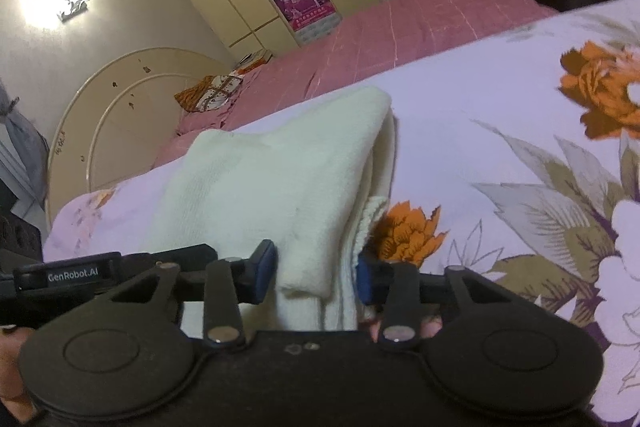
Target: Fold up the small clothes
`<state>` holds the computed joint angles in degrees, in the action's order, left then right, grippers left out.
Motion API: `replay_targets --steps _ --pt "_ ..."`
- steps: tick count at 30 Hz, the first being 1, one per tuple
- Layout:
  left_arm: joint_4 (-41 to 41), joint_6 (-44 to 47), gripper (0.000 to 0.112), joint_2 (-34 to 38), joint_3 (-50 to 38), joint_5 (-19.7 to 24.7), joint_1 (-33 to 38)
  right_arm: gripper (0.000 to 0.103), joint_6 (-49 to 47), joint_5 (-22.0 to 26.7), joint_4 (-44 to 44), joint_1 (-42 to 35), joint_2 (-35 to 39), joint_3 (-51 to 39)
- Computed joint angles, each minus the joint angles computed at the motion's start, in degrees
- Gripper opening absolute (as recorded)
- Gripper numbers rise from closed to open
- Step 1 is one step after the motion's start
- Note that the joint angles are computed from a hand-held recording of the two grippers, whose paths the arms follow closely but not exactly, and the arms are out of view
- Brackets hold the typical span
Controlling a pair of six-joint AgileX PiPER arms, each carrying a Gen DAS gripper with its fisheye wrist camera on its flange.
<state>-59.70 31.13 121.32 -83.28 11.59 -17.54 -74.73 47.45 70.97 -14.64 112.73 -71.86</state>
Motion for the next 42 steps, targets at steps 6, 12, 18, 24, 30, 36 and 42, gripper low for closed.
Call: replay_targets --steps 6,12,18,24,30,36,42 --pt "7.2 -5.4 0.034 -3.6 2.1 -1.1 -0.9 0.030 -2.0 -1.7 0.5 0.6 -4.2 2.9" --pt "6.0 -2.6 0.034 -11.0 7.6 -1.2 -1.2 0.030 -4.2 -0.6 1.1 -0.7 -10.4 7.3" --pt "8.4 -4.1 0.034 -20.6 15.7 -1.6 -2.0 0.030 -3.1 2.0 0.0 -2.7 -17.9 11.4" --pt "9.4 -5.1 0.034 -32.2 26.3 -1.5 -1.6 0.029 -1.9 4.3 -1.1 -3.1 -26.6 17.1" --pt "14.0 -8.9 0.034 -46.4 39.0 0.6 2.0 0.029 -0.4 6.2 -1.9 -1.1 -35.5 24.3" --pt "13.8 -6.0 0.034 -58.0 48.8 8.3 12.0 0.029 2.9 1.8 -2.0 7.8 -41.4 30.9" --pt "7.5 5.0 0.034 -64.5 56.8 15.8 24.5 0.029 3.4 -3.7 1.1 17.3 -44.2 37.7"
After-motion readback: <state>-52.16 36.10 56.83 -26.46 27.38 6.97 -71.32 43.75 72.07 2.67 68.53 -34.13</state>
